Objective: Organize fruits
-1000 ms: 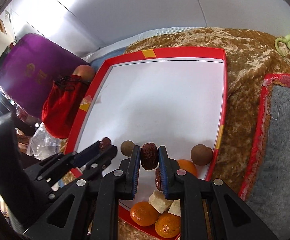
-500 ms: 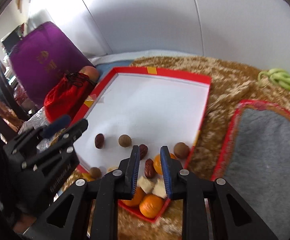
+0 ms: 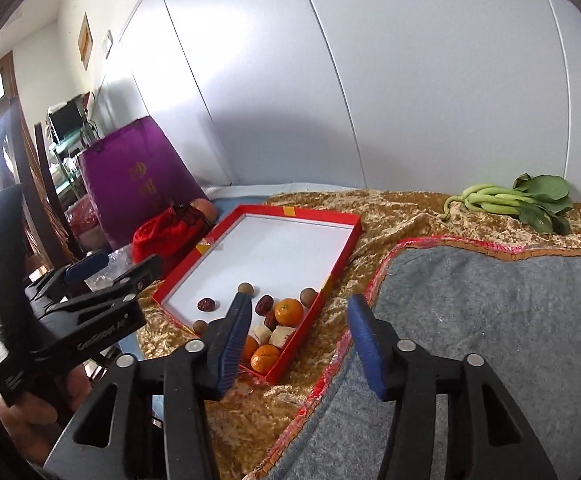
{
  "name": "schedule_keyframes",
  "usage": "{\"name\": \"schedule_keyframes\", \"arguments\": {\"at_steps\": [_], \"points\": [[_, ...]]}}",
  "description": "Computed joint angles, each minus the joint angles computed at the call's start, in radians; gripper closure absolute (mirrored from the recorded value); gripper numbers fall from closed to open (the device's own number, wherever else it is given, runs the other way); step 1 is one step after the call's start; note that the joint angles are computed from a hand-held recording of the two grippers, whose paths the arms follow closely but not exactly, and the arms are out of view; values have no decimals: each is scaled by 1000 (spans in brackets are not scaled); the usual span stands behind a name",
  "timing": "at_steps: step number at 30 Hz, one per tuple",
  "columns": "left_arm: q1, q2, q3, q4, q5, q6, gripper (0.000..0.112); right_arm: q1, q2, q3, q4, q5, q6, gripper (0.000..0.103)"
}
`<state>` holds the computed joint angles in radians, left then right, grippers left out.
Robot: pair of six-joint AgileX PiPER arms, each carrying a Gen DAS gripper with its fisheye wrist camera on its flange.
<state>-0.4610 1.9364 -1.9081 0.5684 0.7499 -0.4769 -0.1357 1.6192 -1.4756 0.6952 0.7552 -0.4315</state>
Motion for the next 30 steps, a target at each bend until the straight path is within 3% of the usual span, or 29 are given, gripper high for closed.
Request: {"name": "schedule_keyframes", "arguments": {"at_steps": [6,10,17,21,30], "points": [[-45,-88,32,121,50,-112,9,-3,-82,26,33,-3,-74,49],[-71,-146,80,221,47,-187,9,8,-156,66,42,-56,-123,41],[-78,-200,98,233,67,-179,9,33,-251,119,93,-118,-227,25],[-94,-226,117,295,79,-223,9,66,-268,130,37,-137,-207,24],[-91,-236,101,286,112,-250,9,101,-286,149,0,-151,-202,24]]}}
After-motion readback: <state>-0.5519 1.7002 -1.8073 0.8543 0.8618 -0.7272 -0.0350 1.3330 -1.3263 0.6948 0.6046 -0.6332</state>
